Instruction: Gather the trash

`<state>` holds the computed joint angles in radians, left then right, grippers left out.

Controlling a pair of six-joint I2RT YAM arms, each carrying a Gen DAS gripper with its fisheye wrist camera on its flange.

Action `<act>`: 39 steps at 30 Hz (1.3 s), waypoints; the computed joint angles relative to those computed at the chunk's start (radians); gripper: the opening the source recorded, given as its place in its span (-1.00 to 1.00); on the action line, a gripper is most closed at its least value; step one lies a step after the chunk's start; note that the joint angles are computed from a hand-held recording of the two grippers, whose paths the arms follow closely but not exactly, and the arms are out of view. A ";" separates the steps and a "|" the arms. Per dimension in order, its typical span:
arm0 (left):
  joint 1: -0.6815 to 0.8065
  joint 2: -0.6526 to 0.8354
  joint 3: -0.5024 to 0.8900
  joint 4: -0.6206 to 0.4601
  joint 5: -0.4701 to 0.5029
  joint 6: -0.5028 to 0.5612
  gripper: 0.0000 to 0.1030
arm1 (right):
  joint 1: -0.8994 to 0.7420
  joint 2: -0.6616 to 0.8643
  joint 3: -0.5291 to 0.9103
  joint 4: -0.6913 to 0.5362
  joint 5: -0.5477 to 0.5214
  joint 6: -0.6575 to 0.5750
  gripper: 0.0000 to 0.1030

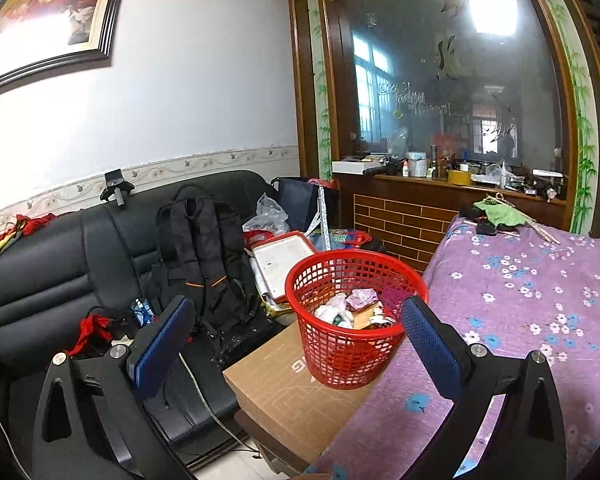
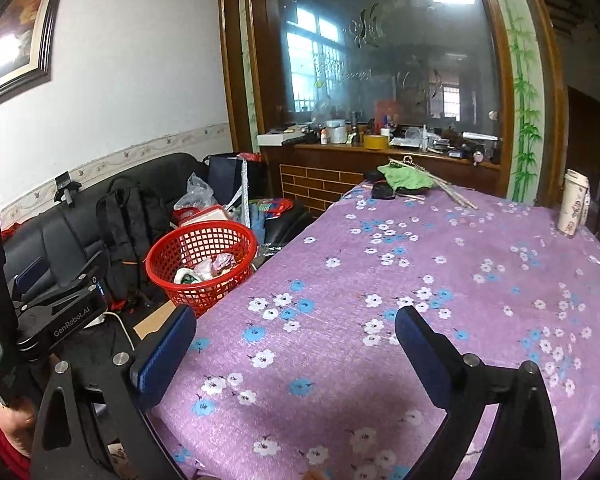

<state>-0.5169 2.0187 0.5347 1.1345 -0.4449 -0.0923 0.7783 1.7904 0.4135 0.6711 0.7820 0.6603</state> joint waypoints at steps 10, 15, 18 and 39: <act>-0.009 -0.010 -0.053 0.057 0.012 0.014 0.99 | 0.106 -0.043 0.042 -0.194 0.123 0.123 0.97; -0.006 -0.008 -0.049 0.031 0.019 0.005 0.99 | 0.125 -0.041 0.066 -0.259 0.132 0.168 0.97; -0.005 -0.004 -0.043 0.023 0.031 0.002 0.99 | 0.127 -0.034 0.076 -0.275 0.131 0.171 0.97; -0.007 0.013 -0.026 0.026 0.020 0.012 0.99 | 0.090 -0.003 0.112 -0.336 0.106 0.187 0.98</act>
<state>-0.5238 2.0317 0.5082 1.1606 -0.4244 -0.0803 0.8685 1.7875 0.5259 0.3349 0.8877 0.8471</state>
